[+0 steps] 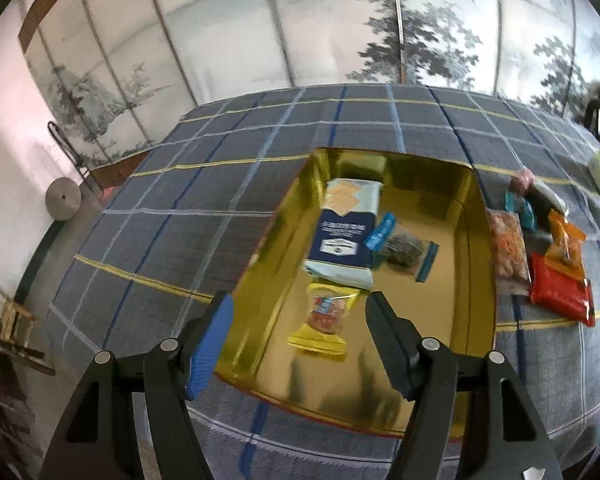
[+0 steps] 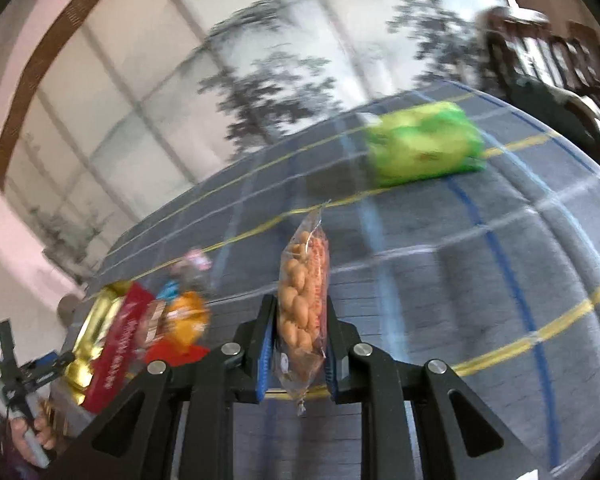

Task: Organize snacks
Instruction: 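Lower the peanut snack bag into the gold tin and open the right gripper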

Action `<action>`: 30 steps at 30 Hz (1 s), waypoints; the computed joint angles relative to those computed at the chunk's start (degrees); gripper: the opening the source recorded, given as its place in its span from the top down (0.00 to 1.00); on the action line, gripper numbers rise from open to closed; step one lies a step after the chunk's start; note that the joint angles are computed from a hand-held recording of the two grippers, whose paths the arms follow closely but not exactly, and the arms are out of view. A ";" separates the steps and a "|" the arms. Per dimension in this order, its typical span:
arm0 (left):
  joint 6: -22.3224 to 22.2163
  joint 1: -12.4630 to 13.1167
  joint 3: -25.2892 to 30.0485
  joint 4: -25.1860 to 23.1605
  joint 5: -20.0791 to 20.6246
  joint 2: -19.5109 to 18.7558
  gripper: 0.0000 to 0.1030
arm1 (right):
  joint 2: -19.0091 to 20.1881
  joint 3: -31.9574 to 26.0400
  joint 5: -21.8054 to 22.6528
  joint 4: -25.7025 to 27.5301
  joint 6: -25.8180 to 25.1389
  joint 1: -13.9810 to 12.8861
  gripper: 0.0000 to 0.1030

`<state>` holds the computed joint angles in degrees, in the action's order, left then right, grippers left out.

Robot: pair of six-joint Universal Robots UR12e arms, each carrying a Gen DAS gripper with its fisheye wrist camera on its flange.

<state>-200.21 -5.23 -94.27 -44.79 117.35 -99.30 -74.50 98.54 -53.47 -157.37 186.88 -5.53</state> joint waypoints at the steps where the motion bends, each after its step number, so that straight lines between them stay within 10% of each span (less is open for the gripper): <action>1: -0.35 0.17 -0.23 0.06 -0.04 0.31 0.36 | -0.09 -0.45 1.31 0.41 -1.10 0.69 0.80; 16: -1.23 1.57 -2.80 -0.65 -1.41 2.58 0.36 | 6.46 -14.09 14.37 15.30 -10.81 12.32 0.80; 30: 0.60 3.05 -3.89 0.20 -4.32 2.96 0.34 | 14.08 -25.20 3.84 24.30 -14.52 19.68 0.80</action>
